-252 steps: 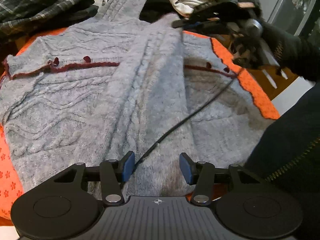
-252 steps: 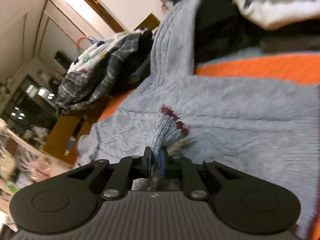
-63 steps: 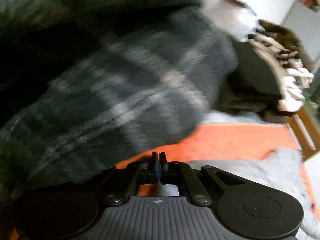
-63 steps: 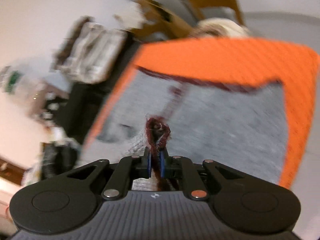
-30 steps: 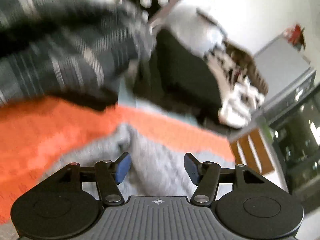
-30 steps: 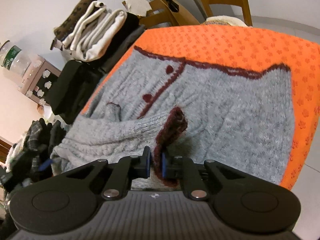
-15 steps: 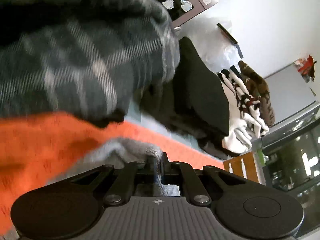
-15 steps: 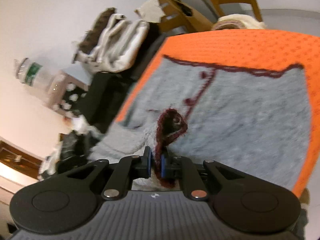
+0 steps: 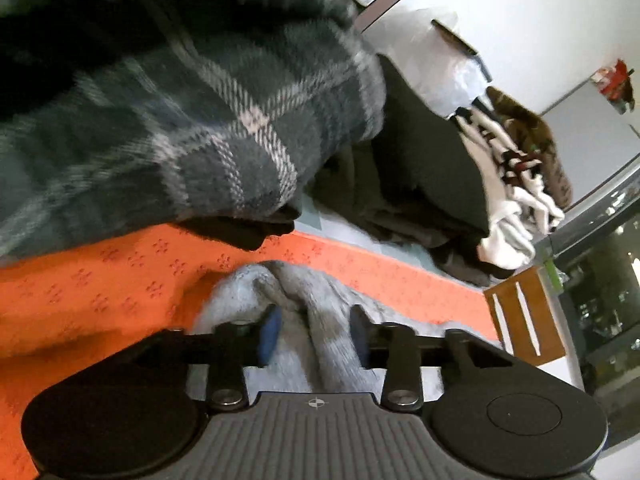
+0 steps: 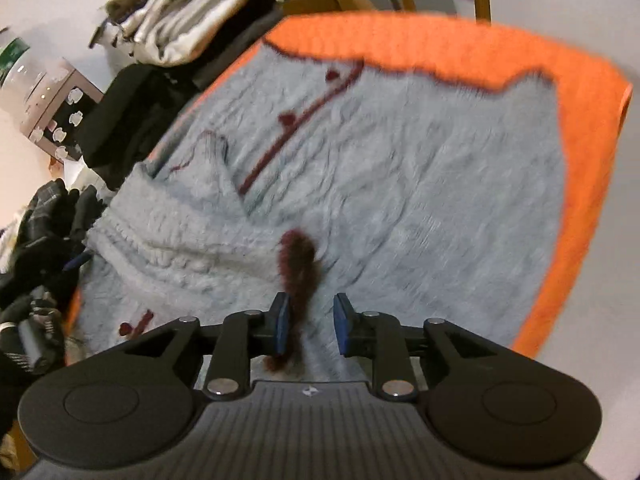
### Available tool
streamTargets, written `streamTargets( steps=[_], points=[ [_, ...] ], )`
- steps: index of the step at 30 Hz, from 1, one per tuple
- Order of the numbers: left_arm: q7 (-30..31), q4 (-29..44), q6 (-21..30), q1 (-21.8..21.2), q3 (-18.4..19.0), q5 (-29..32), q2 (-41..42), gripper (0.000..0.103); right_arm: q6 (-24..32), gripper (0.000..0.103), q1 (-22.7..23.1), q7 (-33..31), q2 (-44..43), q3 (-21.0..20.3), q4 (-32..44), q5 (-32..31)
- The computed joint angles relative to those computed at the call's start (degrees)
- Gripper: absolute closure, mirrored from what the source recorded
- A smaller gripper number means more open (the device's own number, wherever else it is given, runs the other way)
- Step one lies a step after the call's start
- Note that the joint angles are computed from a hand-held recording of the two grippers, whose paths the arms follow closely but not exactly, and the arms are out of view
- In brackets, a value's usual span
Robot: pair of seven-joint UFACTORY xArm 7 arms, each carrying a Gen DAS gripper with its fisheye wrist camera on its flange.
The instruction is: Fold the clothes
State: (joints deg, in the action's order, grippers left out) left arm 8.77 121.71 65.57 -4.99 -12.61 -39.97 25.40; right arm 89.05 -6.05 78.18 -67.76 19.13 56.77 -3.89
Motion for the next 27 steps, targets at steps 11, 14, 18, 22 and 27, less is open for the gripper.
streamTargets(
  steps=[11,14,18,22,27],
  points=[
    [16.2,-22.1,2.2,2.4,5.7,-6.9,-23.4,0.053,-15.9,0.069,9.2,-30.1,6.4,-5.4,-1.1,-6.7],
    [19.2,-26.9,3.2,1.2,8.5,-7.2,-29.4,0.051,-16.9,0.069,11.0,-36.8,7.3,-7.6,-3.9,-4.7],
    [16.5,-33.0,2.5,-0.5,11.5,-5.5,-37.0,0.05,-18.6,0.068,11.9,-41.8,3.9,-9.9,-9.5,-2.3],
    [10.4,-40.6,0.1,-1.1,13.0,-1.5,-45.8,0.048,-18.2,0.066,12.3,-48.2,4.2,-12.0,-6.6,-0.3],
    [0.5,-48.8,-2.6,0.5,12.7,7.1,-56.3,0.045,-19.4,0.061,14.0,-55.9,3.8,-14.0,-4.1,2.9]
  ],
)
